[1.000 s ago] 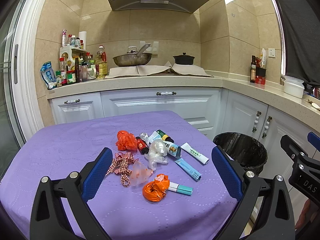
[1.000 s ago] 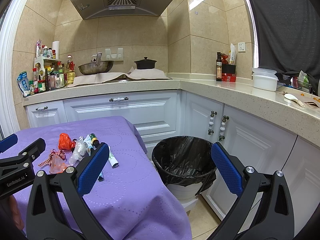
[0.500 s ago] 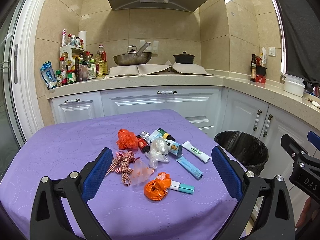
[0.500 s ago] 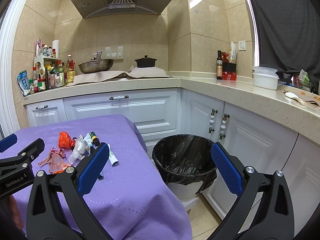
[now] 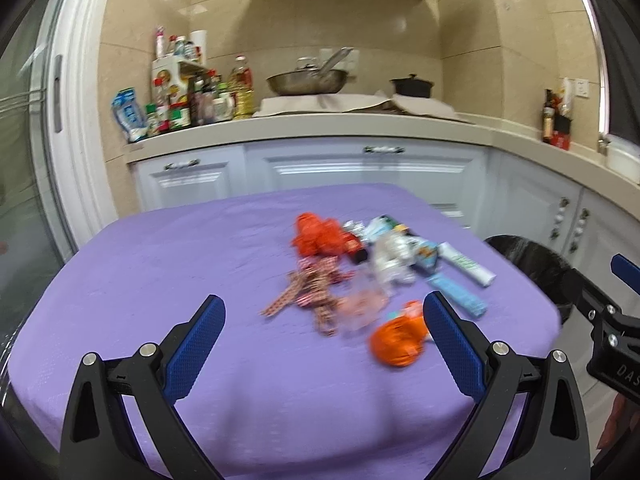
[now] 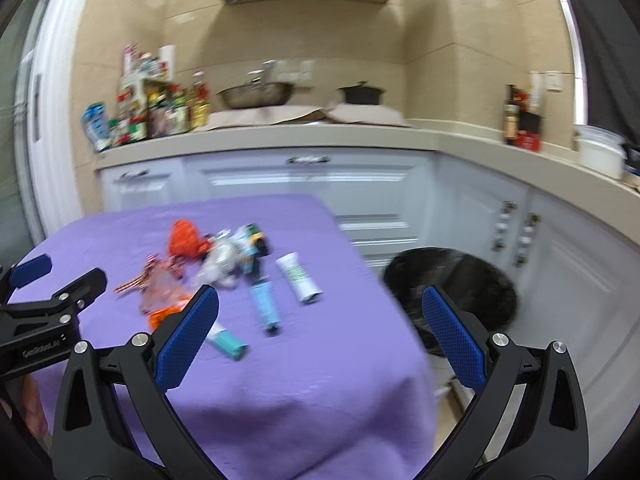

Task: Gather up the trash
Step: 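Grasp the teal-capped white tube with the right tool while the left tool reaches toward the orange bag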

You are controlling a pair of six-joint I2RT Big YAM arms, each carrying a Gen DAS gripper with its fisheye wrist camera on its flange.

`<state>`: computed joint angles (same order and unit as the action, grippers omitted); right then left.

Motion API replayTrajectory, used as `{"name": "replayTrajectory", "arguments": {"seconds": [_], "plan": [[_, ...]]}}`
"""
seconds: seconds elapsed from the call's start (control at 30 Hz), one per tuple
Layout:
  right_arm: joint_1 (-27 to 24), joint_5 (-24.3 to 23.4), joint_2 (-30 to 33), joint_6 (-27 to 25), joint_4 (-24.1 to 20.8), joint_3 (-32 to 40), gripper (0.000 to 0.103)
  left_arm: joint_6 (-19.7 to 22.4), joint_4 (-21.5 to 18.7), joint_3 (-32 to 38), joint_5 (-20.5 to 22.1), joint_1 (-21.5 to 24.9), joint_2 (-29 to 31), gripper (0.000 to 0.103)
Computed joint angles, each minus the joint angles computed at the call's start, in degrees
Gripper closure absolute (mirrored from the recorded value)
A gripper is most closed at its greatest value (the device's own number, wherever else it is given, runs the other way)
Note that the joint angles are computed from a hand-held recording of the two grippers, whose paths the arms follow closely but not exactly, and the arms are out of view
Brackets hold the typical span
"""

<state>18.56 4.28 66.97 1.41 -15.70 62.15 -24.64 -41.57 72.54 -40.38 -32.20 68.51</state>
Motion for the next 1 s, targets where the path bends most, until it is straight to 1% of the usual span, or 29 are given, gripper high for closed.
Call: {"name": "replayTrajectory", "arguments": {"seconds": [0.1, 0.13, 0.17, 0.2, 0.23, 0.27, 0.3, 0.33, 0.37, 0.43, 0.5, 0.57, 0.7, 0.83, 0.87, 0.9, 0.93, 1.0], "plan": [[1.86, -1.95, 2.35, -0.64, -0.28, 0.95, 0.003, -0.95, -1.23, -1.28, -0.13, 1.76, -1.02, 0.007], [2.43, -1.94, 3.02, -0.96, -0.24, 1.21, 0.004, -1.33, -1.62, -1.67, 0.02, 2.38, -1.28, 0.008], [2.95, -2.11, 3.91, -1.44, -0.48, 1.58, 0.005, -1.57, -1.94, -1.86, 0.00, 2.61, -1.42, 0.009], [3.17, -2.93, 4.82, -1.85, -1.09, 2.14, 0.010, -1.88, -2.27, -2.06, -0.03, 2.91, -1.51, 0.011], [3.40, -3.32, 5.38, -2.04, -1.37, 2.39, 0.015, -2.09, -2.39, -2.50, 0.21, 3.41, -1.75, 0.020], [3.54, -4.00, 6.45, -2.50, -2.19, 3.03, 0.027, -2.44, -3.00, -2.50, 0.36, 3.58, -1.66, 0.034], [3.60, -4.66, 7.37, -2.83, -3.19, 3.65, 0.033, -2.77, -3.62, -2.48, 0.75, 3.90, -1.53, 0.036], [3.55, -5.61, 8.20, -3.02, -4.00, 4.14, 0.035, -3.15, -3.96, -2.53, 1.64, 4.31, -1.41, 0.036], [3.47, -6.47, 8.76, -3.08, -4.33, 4.38, 0.039, -3.42, -3.95, -2.64, 2.10, 4.50, -1.32, 0.036], [3.47, -7.48, 9.91, -3.55, -4.39, 4.86, 0.045, -4.20, -3.70, -3.08, 3.21, 4.94, -1.51, 0.036], [3.70, -8.30, 11.19, -4.48, -5.30, 5.53, 0.057, -4.37, -3.48, -3.05, 3.72, 5.04, -1.34, 0.036], [3.83, -9.43, 12.52, -5.06, -6.07, 6.15, 0.063, -4.19, -3.26, -3.03, 3.78, 4.86, -1.23, 0.036], [3.78, -10.10, 13.60, -5.21, -6.30, 6.27, 0.063, -3.69, -2.62, -2.96, 4.71, 4.60, -0.52, 0.036], [3.48, -10.48, 14.01, -6.09, -5.22, 6.28, 0.063, -3.17, -1.97, -2.81, 6.29, 4.12, 0.27, 0.036], [3.42, -10.67, 14.10, -6.28, -5.13, 6.31, 0.066, -3.08, -1.75, -2.78, 6.56, 3.99, 0.43, 0.036], [3.35, -11.06, 14.23, -6.59, -5.32, 6.40, 0.072, -2.97, -1.58, -2.67, 6.75, 3.76, 0.66, 0.036], [3.38, -10.89, 14.14, -7.02, -5.01, 6.21, 0.074, -2.83, -1.37, -2.57, 6.83, 3.49, 0.88, 0.036], [3.23, -11.62, 14.05, -7.49, -5.27, 6.21, 0.085, -2.07, -0.82, -2.35, 7.07, 2.87, 1.33, 0.036]]}}
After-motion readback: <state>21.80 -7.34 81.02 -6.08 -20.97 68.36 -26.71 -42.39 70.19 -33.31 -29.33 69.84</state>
